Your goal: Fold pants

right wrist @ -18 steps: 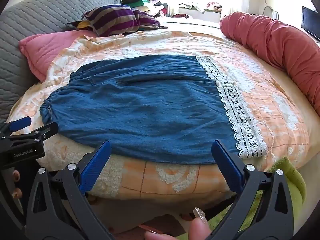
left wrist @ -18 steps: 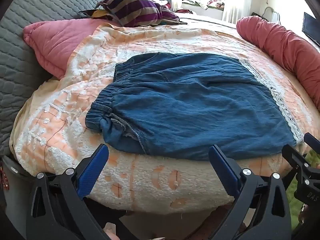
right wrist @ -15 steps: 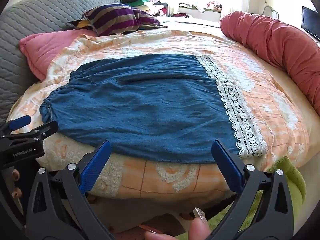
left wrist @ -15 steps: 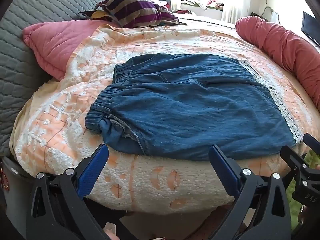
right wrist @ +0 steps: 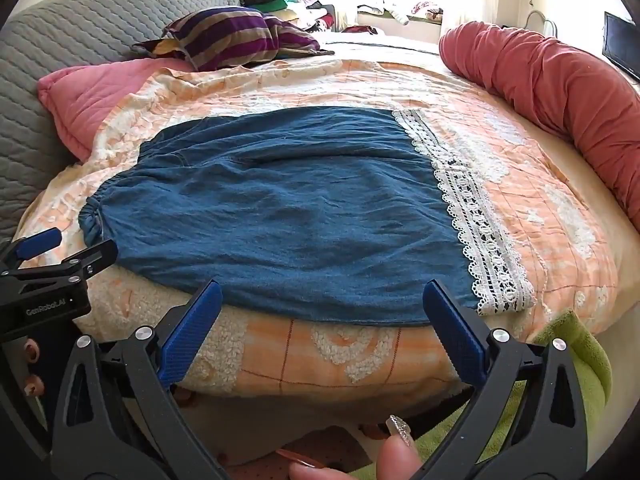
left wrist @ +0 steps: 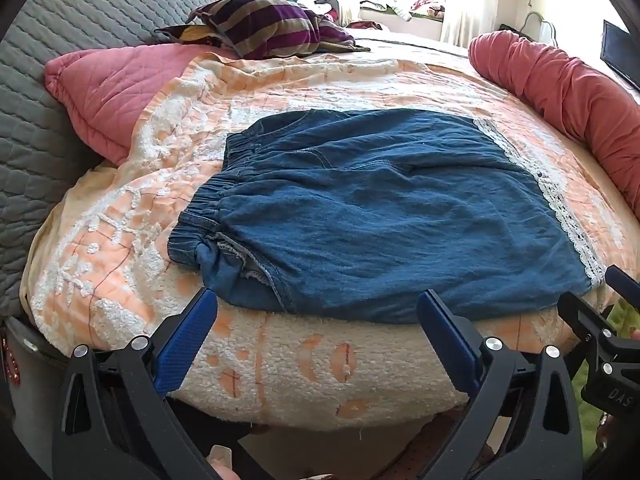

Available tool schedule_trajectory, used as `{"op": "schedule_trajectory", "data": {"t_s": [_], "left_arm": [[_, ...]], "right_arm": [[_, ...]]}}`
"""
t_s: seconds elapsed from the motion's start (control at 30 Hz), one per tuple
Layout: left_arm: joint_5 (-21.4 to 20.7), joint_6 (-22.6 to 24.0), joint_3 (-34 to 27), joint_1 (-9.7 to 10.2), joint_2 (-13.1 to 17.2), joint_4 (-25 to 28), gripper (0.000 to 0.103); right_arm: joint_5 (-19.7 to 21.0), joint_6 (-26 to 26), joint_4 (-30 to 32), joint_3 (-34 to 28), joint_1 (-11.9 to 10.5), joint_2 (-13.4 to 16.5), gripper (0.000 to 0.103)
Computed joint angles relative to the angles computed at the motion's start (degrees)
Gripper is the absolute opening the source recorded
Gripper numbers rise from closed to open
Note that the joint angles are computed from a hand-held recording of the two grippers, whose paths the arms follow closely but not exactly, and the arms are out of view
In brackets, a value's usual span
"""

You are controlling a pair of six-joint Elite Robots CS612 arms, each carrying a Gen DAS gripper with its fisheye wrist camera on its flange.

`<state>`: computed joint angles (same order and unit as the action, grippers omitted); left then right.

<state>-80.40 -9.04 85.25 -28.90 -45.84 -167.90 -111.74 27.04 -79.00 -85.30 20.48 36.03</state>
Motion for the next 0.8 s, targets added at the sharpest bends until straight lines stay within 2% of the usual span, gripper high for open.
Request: {"op": "schedule_trajectory", "data": {"t_s": [0.8], "left_arm": [[0.30, -0.01, 0.42, -0.06, -0.23, -0.62, 0.099]], "right_arm": [[-0.41, 0.03, 0.29, 0.12, 0.23, -0.08, 0.095]]}}
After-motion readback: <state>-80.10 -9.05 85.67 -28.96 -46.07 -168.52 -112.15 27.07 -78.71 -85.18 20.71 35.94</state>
